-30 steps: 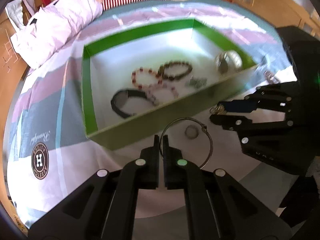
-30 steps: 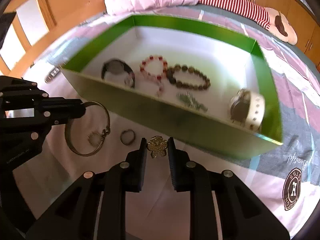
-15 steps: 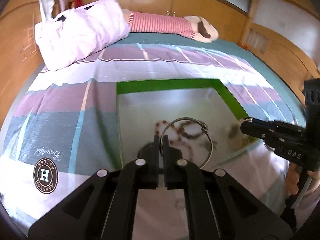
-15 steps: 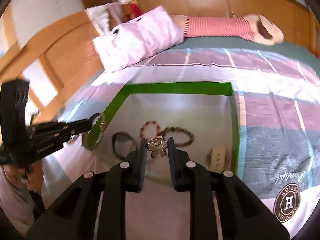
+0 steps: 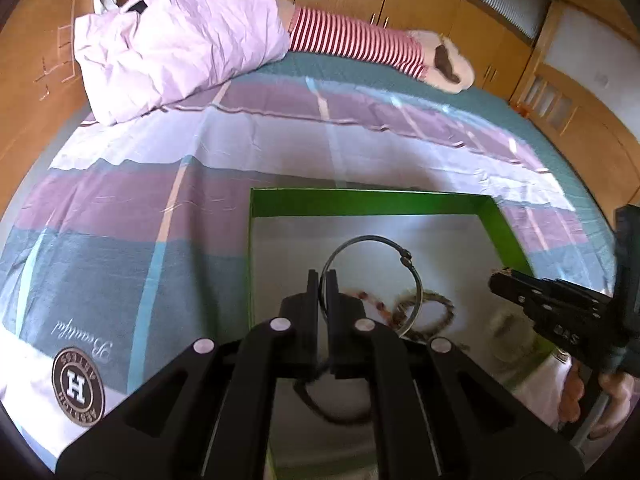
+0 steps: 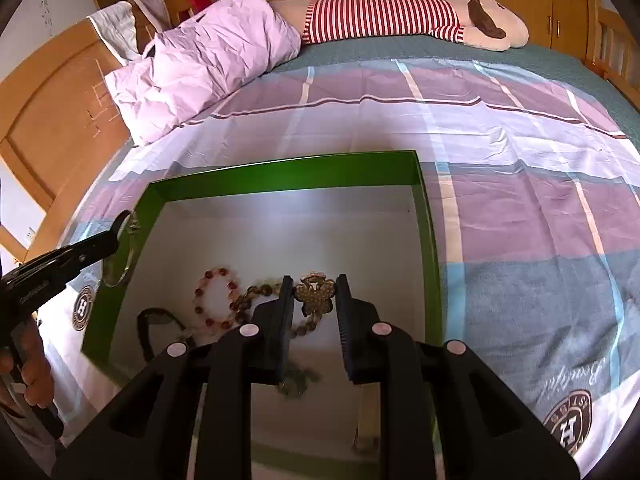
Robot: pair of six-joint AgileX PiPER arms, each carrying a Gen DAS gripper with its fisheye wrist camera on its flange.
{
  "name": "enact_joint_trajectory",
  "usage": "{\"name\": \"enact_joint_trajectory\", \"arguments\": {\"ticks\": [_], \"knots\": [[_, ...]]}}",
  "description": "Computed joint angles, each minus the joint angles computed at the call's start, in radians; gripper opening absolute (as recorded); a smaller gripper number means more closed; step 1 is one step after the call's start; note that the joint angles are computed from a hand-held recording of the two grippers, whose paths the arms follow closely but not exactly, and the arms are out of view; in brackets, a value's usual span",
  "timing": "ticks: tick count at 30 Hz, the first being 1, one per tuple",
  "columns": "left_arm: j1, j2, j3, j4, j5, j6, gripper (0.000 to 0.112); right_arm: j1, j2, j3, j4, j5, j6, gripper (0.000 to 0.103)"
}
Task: Organize jewelry
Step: 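Carry the silver bangle and gold charm into the box, open both tools, then move the left tool to the small beaded ring while the right tool approaches the dark ring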
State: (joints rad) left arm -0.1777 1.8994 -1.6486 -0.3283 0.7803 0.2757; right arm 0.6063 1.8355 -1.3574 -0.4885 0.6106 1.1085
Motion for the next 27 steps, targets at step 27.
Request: {"name": "enact_joint_trajectory", "arguments": {"ticks": [27], "knots": [[-0.087,-0.426,0.554,0.067,-0.054,0.221,0.042,0.238,-0.088,0.098,0.196,-0.015,-0.235,0.04]]}}
